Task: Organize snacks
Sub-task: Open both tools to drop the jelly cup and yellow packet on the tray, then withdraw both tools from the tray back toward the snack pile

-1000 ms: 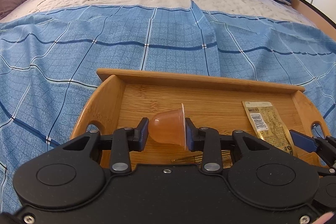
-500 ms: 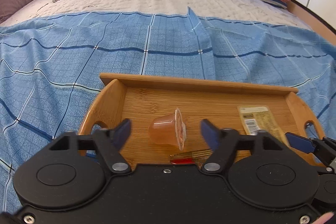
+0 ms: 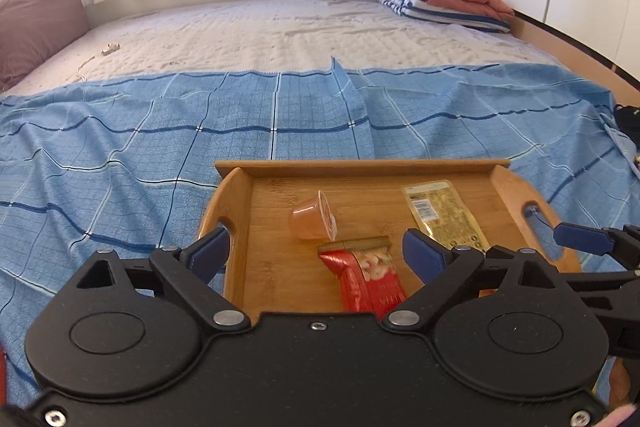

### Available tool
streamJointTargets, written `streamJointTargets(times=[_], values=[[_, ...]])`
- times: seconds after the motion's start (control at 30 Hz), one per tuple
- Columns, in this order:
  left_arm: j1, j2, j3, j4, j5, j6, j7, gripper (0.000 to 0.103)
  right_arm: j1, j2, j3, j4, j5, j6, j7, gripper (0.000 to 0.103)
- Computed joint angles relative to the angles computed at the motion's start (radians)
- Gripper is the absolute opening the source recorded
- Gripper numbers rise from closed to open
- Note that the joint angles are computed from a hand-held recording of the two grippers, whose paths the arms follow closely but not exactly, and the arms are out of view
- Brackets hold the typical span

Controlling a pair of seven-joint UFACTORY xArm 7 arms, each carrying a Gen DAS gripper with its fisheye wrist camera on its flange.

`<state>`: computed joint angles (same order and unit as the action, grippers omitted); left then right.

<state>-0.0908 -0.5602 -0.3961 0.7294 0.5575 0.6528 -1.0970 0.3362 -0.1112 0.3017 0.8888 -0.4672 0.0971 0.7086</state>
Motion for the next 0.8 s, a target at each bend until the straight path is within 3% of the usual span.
streamJointTargets(times=[0.17,0.37,0.8], values=[[-0.054,-0.125,-0.026,-0.063,-0.035,0.035,0.008,0.095,-0.049,-0.131,0.055,-0.117,-0.005,-0.025,0.078,0.092],[-0.11,-0.256,-0.083,-0.123,-0.093,0.082,0.015,0.096,-0.078,-0.27,0.124,-0.231,0.045,-0.002,0.055,0.092],[-0.208,-0.435,-0.163,-0.198,-0.211,0.159,-0.018,0.097,0.076,-0.522,0.093,-0.439,0.232,0.058,-0.074,0.097]])
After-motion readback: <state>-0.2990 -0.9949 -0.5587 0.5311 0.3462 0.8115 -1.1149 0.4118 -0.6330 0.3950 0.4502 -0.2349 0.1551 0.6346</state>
